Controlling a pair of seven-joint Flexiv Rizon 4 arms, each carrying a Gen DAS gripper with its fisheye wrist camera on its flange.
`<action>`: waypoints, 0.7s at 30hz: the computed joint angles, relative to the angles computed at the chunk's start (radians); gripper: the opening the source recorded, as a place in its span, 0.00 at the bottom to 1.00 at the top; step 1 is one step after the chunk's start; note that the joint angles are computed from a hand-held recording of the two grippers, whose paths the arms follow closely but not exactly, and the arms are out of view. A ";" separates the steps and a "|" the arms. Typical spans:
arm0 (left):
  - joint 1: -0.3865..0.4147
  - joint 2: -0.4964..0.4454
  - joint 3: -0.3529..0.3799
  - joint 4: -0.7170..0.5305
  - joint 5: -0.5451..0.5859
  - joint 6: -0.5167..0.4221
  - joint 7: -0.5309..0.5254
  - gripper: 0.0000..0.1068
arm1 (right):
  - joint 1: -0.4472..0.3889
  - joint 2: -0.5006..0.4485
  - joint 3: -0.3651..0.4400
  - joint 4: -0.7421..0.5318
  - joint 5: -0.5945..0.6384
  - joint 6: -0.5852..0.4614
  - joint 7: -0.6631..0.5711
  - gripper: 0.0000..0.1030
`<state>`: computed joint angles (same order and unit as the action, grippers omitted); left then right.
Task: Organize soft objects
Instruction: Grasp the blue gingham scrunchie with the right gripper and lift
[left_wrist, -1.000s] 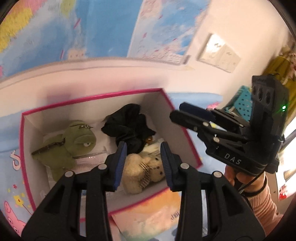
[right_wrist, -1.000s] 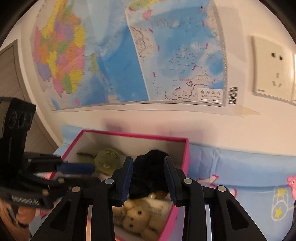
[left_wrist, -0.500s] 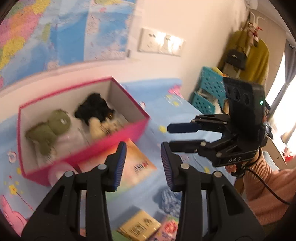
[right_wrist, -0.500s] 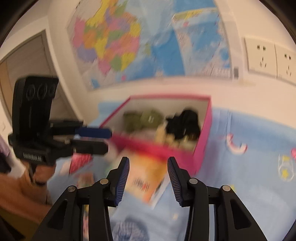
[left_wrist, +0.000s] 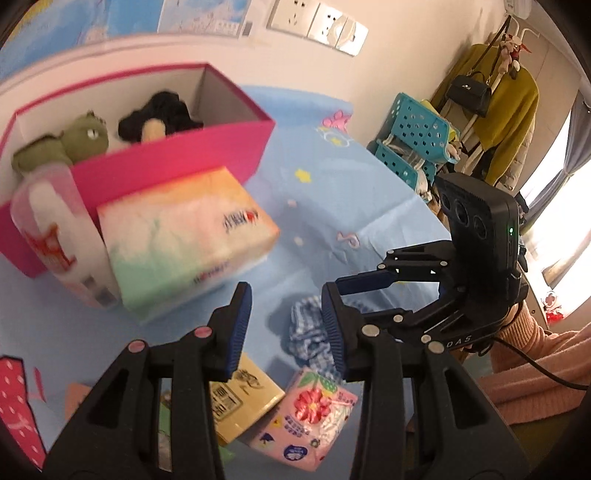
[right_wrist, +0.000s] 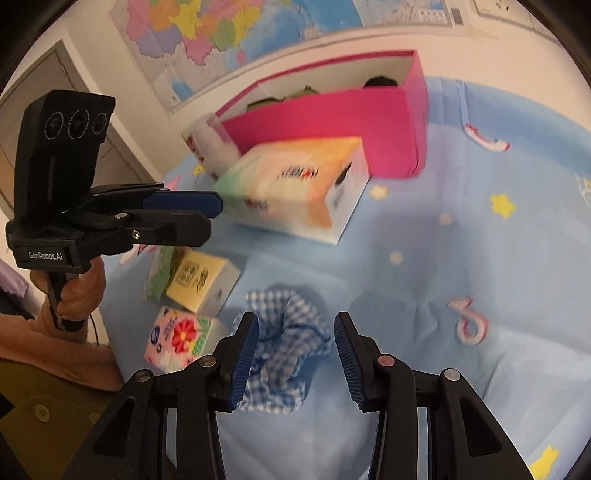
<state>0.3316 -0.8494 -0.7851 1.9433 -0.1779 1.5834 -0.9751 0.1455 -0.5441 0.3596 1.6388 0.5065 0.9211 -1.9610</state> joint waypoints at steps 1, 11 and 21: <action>-0.004 0.001 0.005 0.003 -0.001 -0.001 -0.003 0.38 | -0.001 0.001 0.002 0.004 0.004 -0.003 0.000 0.42; -0.014 -0.010 0.018 0.007 -0.027 -0.046 0.008 0.38 | 0.013 -0.001 0.000 0.023 -0.005 0.027 0.002 0.15; -0.018 -0.023 0.002 -0.002 -0.087 -0.119 0.077 0.41 | -0.013 0.033 0.018 0.022 0.042 0.079 -0.034 0.10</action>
<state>0.3135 -0.8723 -0.7836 1.9416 -0.2651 1.4645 -0.8977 0.1326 -0.5110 0.3781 1.6610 0.5481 0.9996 -1.9948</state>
